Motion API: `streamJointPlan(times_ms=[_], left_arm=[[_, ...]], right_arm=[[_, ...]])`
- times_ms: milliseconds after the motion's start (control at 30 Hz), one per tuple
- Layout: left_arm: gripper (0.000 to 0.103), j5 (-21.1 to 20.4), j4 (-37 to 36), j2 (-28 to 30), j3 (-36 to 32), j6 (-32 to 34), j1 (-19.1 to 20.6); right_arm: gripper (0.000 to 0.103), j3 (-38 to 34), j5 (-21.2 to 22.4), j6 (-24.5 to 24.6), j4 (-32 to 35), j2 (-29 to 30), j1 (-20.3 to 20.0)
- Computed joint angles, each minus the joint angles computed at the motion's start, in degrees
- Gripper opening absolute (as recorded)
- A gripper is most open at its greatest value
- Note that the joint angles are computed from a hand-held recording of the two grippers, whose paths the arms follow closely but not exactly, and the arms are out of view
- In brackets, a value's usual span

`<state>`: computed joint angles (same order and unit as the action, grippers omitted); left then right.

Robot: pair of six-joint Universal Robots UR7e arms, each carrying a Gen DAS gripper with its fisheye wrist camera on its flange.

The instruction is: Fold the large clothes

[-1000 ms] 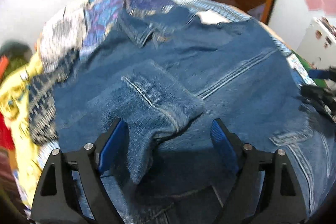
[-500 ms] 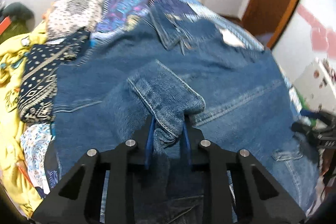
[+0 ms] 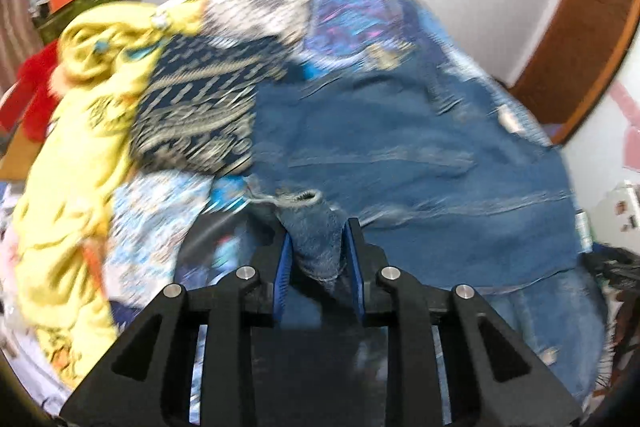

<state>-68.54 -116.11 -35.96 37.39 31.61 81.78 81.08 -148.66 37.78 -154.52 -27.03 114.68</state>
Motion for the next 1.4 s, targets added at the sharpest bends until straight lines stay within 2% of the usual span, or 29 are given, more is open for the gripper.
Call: streamJointPlan(times_ms=[67, 200, 367, 533, 633, 833, 1033, 1167, 1333, 1400], left_arm=[[0.028, 0.76, 3.05, 0.4, -1.29, -1.87, 0.89], [0.045, 4.93, 0.72, -0.39, 0.69, -1.06, 1.31], [0.053, 7.34, -0.06, -2.25, 2.46, -0.09, 0.96], [0.079, 6.34, -2.02, -5.91, 6.44, 0.46, 0.49], [0.088, 4.35, -0.89, -7.91, 8.05, -0.98, 0.72], [0.089, 1.85, 4.37, -11.19, 11.16, -5.08, 2.66], [0.089, -1.87, 12.35, -11.34, 9.27, -12.26, 6.01], [0.089, -5.74, 18.4, -10.12, 6.4, -17.09, 8.11], [0.088, -6.81, 16.4, -11.48, 9.69, -18.08, 8.23], [0.088, -9.56, 17.94, -11.38, 9.56, -17.66, 8.27]], right_arm=[[0.084, -0.54, -0.12, 0.25, 1.05, 0.23, 0.15], [0.084, -1.16, -0.73, 0.8, 2.34, 0.46, 0.71], [0.084, -1.41, -2.1, 1.68, 3.27, 0.43, 1.74], [0.084, -1.19, -4.34, 2.09, 3.32, 0.18, 3.3], [0.084, 0.14, -5.17, 2.68, 2.35, -0.38, 4.25], [0.084, 4.51, -4.54, 5.68, 0.55, -1.98, 5.47], [0.084, 10.61, -1.76, 13.04, 0.38, -3.97, 5.96], [0.084, 14.22, 1.73, 16.43, -3.7, -4.6, 5.5], [0.084, 16.31, 5.32, 14.73, -11.18, -4.52, 5.17], [0.084, 16.4, 6.58, 12.5, -14.53, -4.09, 4.96]])
